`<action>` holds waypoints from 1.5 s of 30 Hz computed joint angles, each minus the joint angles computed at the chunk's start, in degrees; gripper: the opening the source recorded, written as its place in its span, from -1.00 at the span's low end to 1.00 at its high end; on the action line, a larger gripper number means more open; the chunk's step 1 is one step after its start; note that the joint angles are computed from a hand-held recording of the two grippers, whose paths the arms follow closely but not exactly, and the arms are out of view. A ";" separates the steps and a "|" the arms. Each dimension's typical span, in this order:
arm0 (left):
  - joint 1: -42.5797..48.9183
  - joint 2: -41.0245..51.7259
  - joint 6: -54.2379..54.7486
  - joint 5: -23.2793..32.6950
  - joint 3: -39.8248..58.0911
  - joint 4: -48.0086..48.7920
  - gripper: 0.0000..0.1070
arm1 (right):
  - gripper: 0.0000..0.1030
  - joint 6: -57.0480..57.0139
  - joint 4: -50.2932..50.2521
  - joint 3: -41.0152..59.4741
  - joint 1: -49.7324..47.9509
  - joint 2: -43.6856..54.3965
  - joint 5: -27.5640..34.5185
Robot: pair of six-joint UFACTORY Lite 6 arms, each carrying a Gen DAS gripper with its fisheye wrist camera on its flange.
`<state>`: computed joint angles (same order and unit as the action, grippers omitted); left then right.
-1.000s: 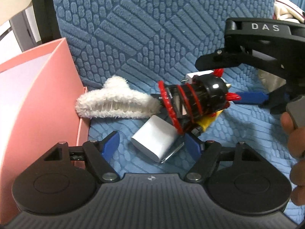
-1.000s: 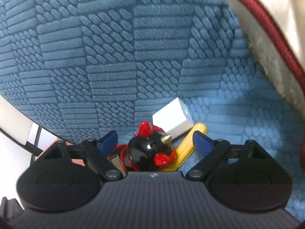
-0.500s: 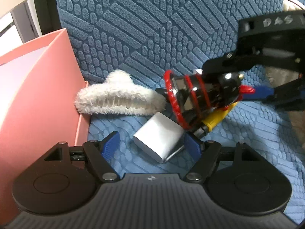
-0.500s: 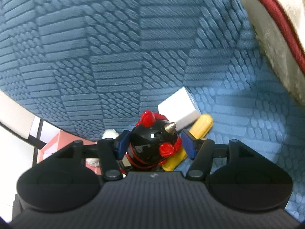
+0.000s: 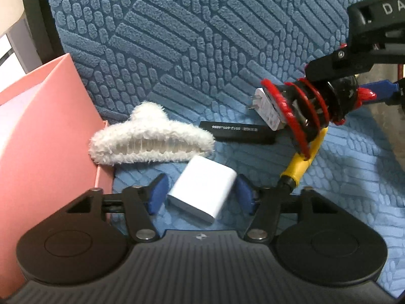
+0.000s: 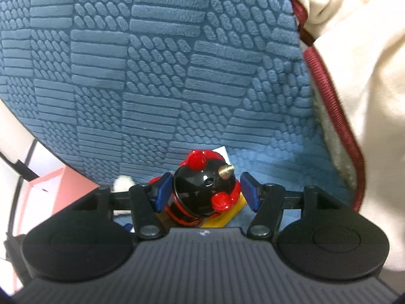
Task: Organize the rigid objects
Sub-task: 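Lift the white charger with the left tool while the right tool lifts the toy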
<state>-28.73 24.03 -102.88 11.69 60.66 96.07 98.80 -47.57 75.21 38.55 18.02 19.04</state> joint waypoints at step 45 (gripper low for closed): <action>-12.76 -44.03 13.79 6.39 -33.21 -31.29 0.15 | 0.23 4.53 5.53 -2.05 27.47 -8.18 29.70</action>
